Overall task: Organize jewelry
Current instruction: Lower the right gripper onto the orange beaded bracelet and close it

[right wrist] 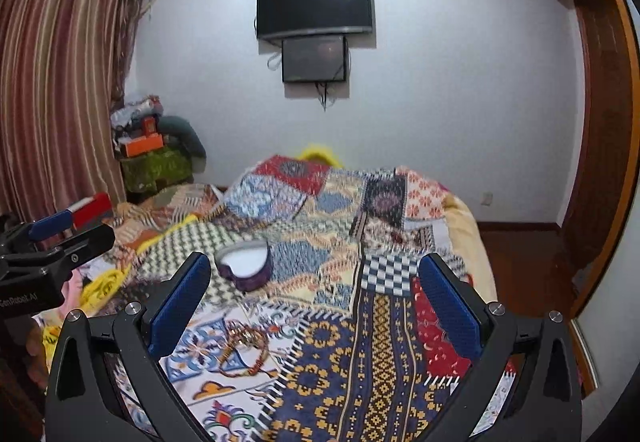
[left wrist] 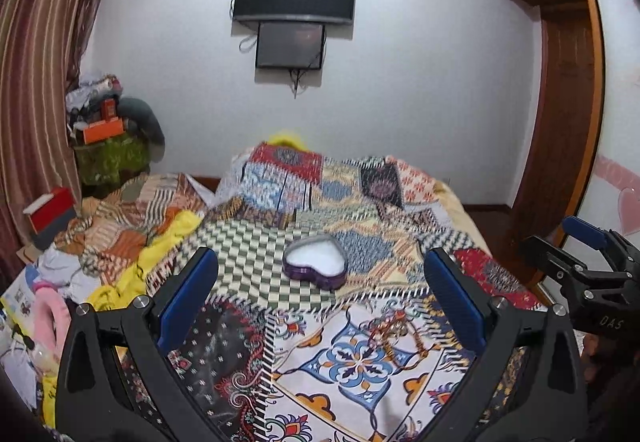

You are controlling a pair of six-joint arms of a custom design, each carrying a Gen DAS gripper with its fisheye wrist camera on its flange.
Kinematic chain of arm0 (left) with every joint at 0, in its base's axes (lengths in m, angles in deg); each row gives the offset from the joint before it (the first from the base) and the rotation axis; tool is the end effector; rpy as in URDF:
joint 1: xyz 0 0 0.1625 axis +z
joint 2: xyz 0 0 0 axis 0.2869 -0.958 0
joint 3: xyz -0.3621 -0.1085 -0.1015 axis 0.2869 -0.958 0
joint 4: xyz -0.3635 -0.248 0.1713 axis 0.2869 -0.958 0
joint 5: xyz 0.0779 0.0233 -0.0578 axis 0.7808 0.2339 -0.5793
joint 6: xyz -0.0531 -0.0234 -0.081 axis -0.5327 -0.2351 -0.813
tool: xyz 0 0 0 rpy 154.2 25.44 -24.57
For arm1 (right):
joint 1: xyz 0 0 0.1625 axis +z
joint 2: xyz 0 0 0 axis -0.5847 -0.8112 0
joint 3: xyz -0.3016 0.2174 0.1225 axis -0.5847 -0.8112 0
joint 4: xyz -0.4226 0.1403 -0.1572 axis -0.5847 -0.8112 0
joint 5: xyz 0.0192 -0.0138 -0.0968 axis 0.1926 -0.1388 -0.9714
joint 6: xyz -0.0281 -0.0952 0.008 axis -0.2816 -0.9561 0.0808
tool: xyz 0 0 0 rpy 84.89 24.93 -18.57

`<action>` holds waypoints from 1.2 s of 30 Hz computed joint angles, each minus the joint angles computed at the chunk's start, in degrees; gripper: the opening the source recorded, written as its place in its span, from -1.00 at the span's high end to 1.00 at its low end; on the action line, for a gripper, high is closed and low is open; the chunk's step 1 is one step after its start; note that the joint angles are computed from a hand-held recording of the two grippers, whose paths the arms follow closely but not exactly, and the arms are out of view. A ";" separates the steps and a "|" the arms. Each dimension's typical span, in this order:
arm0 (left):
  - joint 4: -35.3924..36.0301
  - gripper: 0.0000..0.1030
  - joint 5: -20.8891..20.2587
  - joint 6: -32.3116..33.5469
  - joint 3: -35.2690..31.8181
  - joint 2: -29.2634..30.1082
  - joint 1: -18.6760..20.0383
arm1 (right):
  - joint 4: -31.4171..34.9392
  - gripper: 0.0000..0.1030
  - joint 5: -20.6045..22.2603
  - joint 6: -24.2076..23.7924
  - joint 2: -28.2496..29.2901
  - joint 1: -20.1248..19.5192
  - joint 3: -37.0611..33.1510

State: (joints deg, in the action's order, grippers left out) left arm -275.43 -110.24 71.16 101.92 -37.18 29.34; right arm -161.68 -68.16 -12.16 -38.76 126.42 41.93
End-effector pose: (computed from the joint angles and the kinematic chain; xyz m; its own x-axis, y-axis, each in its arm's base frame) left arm -0.3766 -0.7128 0.0784 -0.7473 -0.2081 -0.6311 0.5358 0.3729 -0.7575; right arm 0.1452 -0.7660 0.3344 -0.6357 -0.4674 0.6143 -0.7708 0.3400 -0.5388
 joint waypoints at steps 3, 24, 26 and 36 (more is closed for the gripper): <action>4.21 -1.00 0.41 -4.12 0.19 0.07 1.11 | 1.73 -1.00 -2.02 -0.43 1.56 -0.23 -1.51; 35.06 -0.74 -4.24 -31.76 3.90 -2.77 6.58 | 27.23 0.04 -8.64 -0.18 8.76 -1.28 -11.00; 35.38 -0.74 -5.20 -32.40 4.62 -3.32 6.71 | 28.57 0.22 -9.29 -0.33 9.20 -1.21 -11.67; 37.52 -0.18 -9.53 -33.86 5.35 -3.92 7.19 | 30.96 0.65 -10.63 -2.75 9.95 -0.99 -12.18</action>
